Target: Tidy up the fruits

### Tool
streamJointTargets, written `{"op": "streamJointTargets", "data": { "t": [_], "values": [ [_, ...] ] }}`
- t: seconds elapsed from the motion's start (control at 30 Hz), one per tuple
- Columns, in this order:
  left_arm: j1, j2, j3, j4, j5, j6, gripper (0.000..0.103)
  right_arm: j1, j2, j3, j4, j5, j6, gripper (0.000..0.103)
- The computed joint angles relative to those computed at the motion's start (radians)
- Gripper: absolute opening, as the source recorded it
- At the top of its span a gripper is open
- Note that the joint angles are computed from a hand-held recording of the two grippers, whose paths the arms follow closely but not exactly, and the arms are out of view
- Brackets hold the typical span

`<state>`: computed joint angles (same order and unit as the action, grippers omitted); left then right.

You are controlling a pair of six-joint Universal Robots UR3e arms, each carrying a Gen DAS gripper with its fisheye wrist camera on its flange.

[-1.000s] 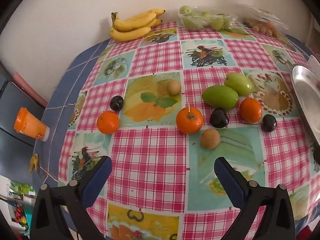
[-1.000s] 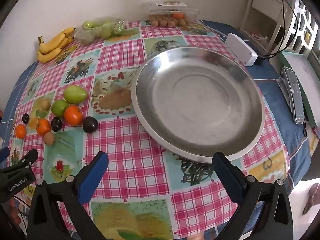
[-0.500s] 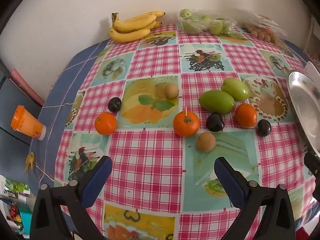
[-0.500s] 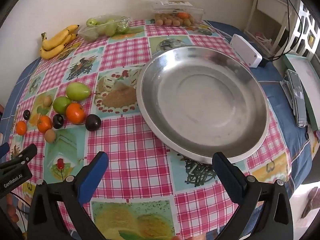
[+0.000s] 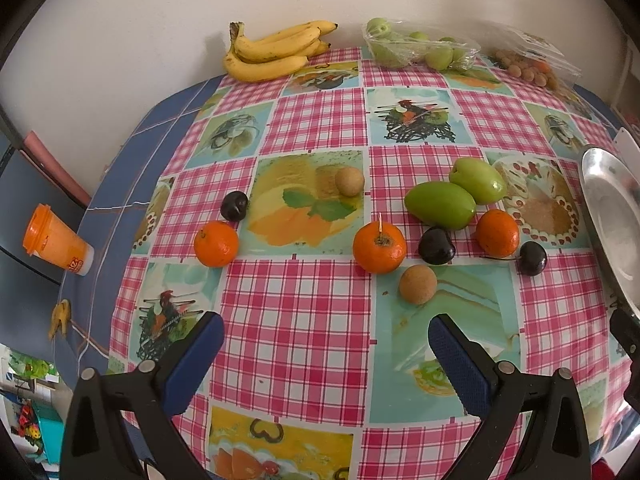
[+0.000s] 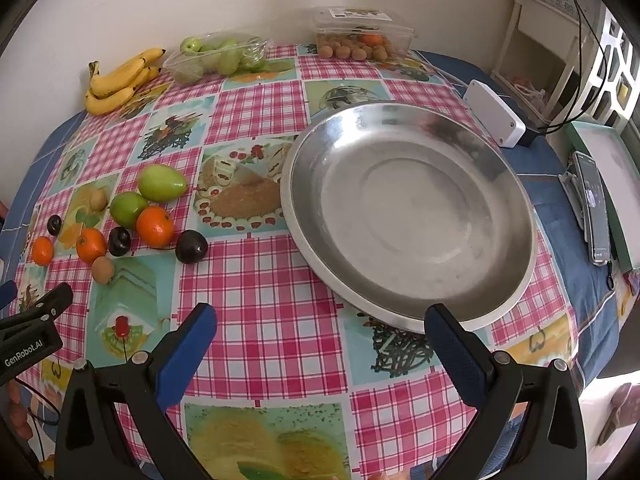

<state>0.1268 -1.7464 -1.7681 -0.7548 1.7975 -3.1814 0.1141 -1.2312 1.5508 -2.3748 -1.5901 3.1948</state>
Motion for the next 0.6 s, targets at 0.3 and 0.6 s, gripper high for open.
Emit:
{"op": "streamJointTargets", "data": {
  "t": [0.3,0.6],
  "values": [
    [0.004,0.001,-0.002,0.002,-0.003,0.004,0.103,0.025,0.007,-0.009,0.0,-0.027,-0.017,0.103],
    [0.021,0.008,-0.013,0.01,-0.037,0.009,0.103,0.02,0.012,-0.019,0.012,-0.025,-0.012,0.103]
  ]
}}
